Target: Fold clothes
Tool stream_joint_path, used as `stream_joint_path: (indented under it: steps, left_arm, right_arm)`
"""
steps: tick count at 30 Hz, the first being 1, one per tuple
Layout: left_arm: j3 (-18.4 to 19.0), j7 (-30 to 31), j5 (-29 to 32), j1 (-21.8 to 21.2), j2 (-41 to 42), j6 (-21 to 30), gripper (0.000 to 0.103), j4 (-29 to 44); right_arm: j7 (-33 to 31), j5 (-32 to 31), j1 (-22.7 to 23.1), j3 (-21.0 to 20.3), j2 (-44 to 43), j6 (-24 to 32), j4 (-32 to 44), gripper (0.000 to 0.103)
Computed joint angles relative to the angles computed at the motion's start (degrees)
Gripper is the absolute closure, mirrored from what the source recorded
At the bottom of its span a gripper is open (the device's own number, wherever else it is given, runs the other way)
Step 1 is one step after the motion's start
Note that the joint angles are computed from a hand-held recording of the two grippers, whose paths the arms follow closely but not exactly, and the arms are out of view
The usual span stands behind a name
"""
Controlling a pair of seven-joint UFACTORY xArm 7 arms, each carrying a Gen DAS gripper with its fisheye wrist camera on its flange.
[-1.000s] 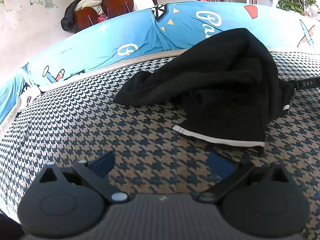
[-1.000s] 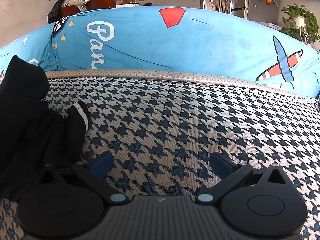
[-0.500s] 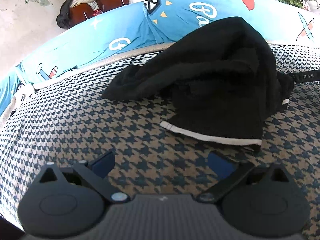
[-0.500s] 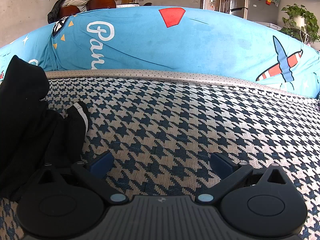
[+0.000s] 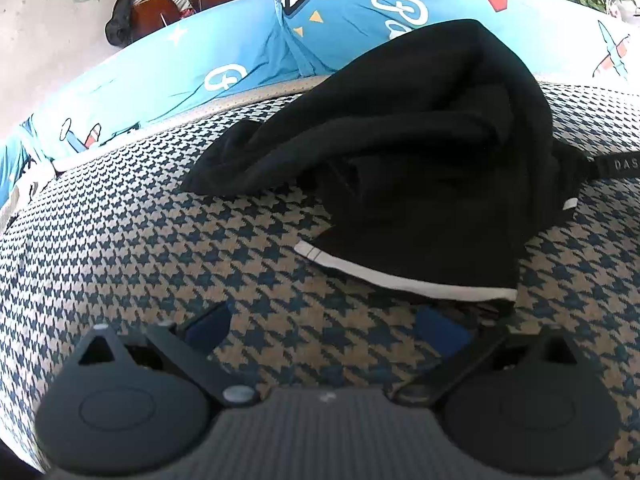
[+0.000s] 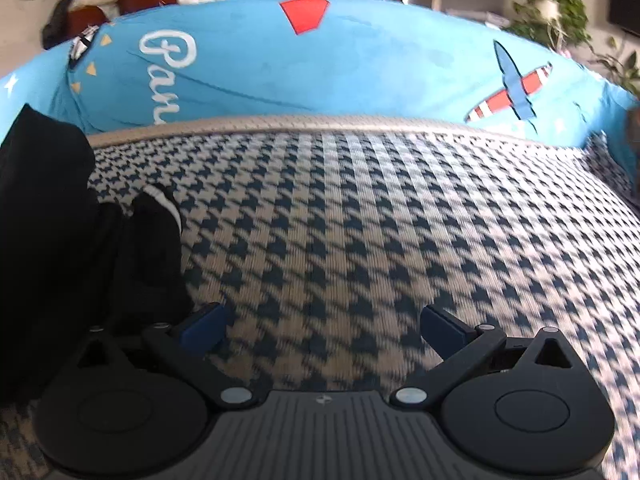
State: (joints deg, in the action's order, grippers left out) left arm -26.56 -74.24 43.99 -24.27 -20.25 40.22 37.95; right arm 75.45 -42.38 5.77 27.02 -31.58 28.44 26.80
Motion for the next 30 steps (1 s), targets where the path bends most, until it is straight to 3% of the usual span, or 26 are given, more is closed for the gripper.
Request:
stream_joint_path:
  steps: [4, 11, 14, 19, 30]
  left_arm:
    - [0.2, -0.9, 0.2, 0.5, 0.1, -0.2, 0.0, -0.2]
    - [0.3, -3.1, 0.7, 1.2, -0.3, 1.2, 0.0, -0.4]
    - [0.3, -4.0, 0.9, 1.4, -0.4, 1.5, 0.0, -0.5]
    - [0.2, -5.6, 2.5, 2.0, 0.6, 2.5, 0.0, 0.3]
    - [3.0, -7.6, 4.8, 3.2, 2.9, 2.5, 0.0, 2.2]
  right_arm:
    - [-2.9, 7.4, 4.9, -1.6, 0.8, 6.7, 2.6, 0.0]
    - [-3.3, 9.9, 8.7, -0.4, 1.4, 8.4, 3.8, 0.0]
    - [2.9, 7.4, 7.3, 3.0, 3.2, 11.0, 5.6, 0.0]
    - [9.7, 1.2, 7.6, 4.3, 6.9, 11.4, 8.1, 0.0]
    - [14.2, -12.6, 12.1, 0.1, 16.9, 2.6, 14.4, 0.0]
